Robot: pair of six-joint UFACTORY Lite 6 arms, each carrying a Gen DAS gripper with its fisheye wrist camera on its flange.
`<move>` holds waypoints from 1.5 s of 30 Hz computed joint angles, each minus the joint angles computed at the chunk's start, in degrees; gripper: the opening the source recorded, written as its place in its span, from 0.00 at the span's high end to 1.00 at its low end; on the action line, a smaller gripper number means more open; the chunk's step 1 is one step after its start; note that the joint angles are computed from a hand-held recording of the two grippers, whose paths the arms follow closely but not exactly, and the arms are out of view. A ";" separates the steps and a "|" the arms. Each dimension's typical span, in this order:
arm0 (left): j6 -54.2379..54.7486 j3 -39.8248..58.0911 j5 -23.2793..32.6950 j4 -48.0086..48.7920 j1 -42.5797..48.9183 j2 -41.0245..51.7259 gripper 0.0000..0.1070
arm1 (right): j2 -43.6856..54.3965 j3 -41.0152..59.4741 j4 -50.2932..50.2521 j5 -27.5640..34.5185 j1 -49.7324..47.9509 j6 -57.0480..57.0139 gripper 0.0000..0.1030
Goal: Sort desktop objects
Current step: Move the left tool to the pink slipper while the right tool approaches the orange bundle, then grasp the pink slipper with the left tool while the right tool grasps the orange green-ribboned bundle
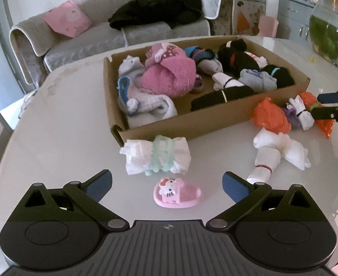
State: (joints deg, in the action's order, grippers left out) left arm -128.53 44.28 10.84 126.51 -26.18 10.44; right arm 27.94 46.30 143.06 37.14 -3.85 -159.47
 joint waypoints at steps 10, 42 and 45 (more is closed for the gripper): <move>0.72 -0.95 7.39 -0.01 -4.50 2.77 0.11 | 2.19 2.09 0.82 -2.93 -0.01 0.27 0.43; -6.60 -10.29 9.71 6.16 -7.02 -5.75 0.16 | 1.26 1.29 1.24 -3.26 0.12 -2.43 0.71; -7.46 -12.44 10.31 6.97 -7.47 -8.34 0.15 | 1.32 1.47 1.25 -3.45 0.29 -2.36 0.71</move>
State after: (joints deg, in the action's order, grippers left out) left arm -136.00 31.85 21.15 133.48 -33.65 2.10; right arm 29.26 47.77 144.30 33.69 -3.57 -161.83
